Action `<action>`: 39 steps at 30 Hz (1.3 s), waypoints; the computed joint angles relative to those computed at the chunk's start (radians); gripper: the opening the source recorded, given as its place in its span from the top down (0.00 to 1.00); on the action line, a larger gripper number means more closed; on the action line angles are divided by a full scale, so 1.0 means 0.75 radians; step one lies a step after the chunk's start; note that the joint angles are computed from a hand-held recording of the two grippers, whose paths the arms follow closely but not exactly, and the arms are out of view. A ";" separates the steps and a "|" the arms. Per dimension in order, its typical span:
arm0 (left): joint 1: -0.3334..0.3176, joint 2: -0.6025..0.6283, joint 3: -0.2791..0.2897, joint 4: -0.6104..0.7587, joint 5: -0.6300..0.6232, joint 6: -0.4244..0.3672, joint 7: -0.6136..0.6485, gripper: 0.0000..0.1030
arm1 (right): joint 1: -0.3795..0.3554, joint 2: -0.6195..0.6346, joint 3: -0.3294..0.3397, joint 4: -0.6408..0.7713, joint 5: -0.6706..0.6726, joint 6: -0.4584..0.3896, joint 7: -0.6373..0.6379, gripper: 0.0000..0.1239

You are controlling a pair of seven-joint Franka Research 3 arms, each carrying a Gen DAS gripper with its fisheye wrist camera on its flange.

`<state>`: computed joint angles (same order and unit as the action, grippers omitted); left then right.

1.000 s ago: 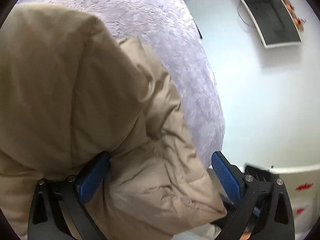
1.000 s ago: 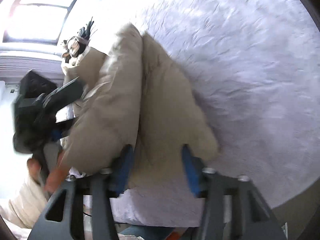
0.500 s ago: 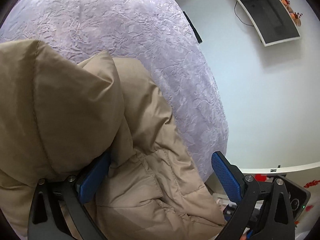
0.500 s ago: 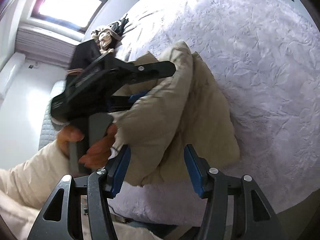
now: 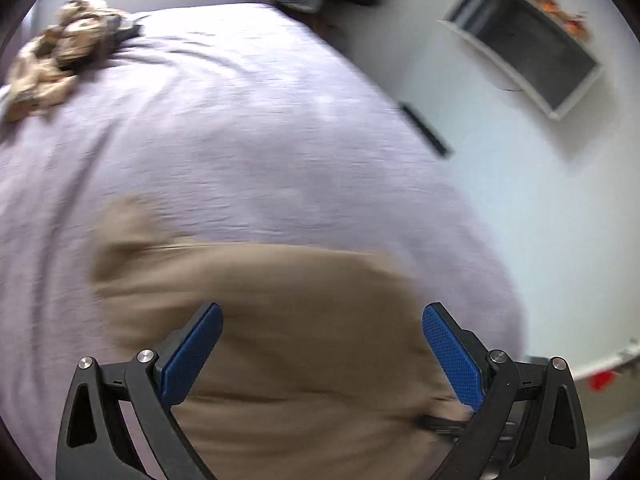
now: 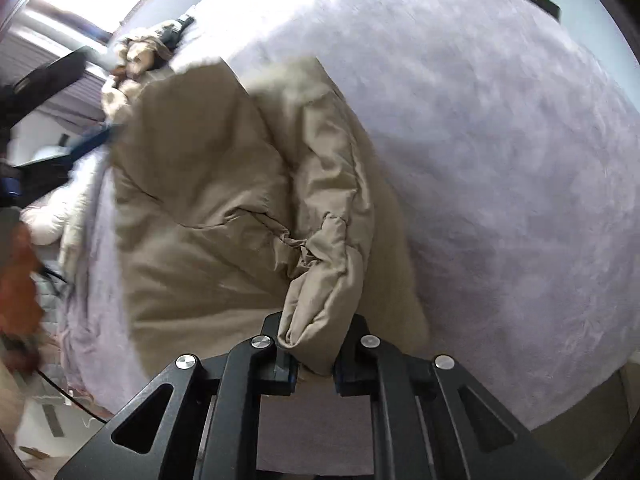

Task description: Fold large clothes

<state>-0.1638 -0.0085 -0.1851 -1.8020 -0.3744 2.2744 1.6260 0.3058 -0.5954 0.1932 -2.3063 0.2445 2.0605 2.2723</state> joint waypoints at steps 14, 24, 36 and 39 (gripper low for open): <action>-0.048 0.261 -0.071 0.049 0.374 0.152 -0.223 0.03 | 0.016 -0.094 -0.108 -0.219 0.189 0.053 -0.068 0.85; -0.020 0.240 -0.074 0.027 0.323 0.171 -0.211 0.03 | -0.094 -0.111 -0.234 -0.171 0.324 0.279 -0.301 0.73; -0.034 0.243 -0.063 0.011 0.390 0.180 -0.278 0.02 | 0.084 0.527 -0.404 0.000 1.160 0.172 -1.143 1.00; -0.052 0.268 -0.065 0.045 0.457 0.154 -0.321 0.02 | 0.032 0.539 -0.354 -0.016 1.172 0.196 -1.063 1.00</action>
